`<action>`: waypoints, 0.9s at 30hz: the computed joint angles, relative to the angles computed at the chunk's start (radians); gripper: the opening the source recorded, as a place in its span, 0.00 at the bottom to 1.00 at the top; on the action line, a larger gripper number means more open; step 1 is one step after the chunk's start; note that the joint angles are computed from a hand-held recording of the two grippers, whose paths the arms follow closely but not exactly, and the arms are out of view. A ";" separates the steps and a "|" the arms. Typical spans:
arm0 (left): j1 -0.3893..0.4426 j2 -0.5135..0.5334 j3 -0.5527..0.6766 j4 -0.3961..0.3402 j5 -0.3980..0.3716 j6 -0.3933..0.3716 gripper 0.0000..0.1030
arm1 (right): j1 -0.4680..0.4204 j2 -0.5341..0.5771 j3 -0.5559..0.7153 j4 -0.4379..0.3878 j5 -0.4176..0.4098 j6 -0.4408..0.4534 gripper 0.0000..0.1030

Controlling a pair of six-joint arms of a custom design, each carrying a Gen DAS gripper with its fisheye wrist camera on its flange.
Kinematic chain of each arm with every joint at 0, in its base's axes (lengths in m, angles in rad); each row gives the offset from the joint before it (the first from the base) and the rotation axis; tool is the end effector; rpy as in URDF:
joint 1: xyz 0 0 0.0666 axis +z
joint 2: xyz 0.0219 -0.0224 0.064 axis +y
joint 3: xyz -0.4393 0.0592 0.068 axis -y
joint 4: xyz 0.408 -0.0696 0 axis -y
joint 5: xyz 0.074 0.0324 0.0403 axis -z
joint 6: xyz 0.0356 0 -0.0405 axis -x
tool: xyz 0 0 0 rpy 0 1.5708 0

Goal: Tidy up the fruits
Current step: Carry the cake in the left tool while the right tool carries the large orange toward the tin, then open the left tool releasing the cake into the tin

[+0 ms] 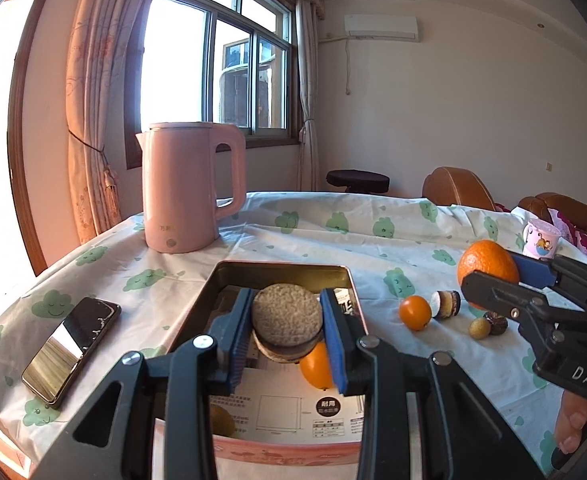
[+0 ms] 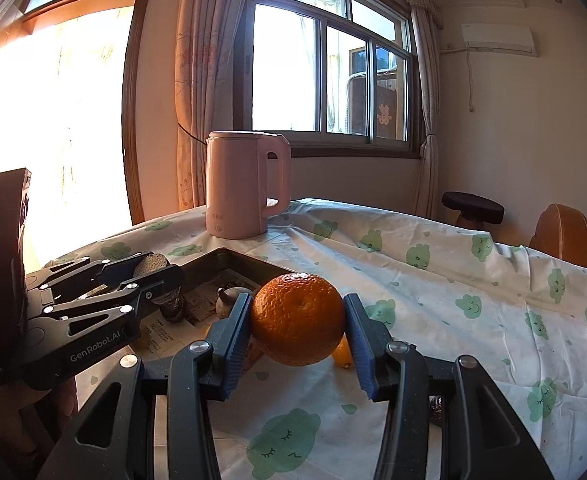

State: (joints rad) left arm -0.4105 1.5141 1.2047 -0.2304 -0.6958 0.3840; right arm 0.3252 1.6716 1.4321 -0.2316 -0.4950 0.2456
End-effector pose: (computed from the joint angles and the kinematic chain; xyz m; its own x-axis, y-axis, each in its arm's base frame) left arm 0.5044 -0.1951 0.3966 -0.3628 -0.1557 -0.9188 -0.3600 0.9328 -0.0159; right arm 0.5859 0.2150 0.4161 -0.2513 -0.3105 -0.9167 -0.7663 0.6424 -0.0075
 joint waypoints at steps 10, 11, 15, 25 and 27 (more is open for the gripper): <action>0.026 -0.027 -0.033 -0.049 -0.011 0.034 0.34 | 0.044 0.003 -0.003 -0.019 -0.006 0.032 0.46; 0.027 -0.030 -0.035 -0.050 -0.010 0.036 0.34 | 0.047 0.004 -0.003 -0.021 -0.007 0.035 0.46; 0.029 -0.035 -0.039 -0.055 -0.015 0.036 0.34 | 0.062 0.010 0.000 -0.033 -0.003 0.049 0.46; 0.041 -0.040 -0.051 -0.065 -0.001 0.057 0.34 | 0.094 0.029 0.011 -0.072 0.009 0.077 0.46; 0.043 -0.041 -0.054 -0.066 0.001 0.062 0.34 | 0.100 0.037 0.018 -0.086 0.014 0.086 0.46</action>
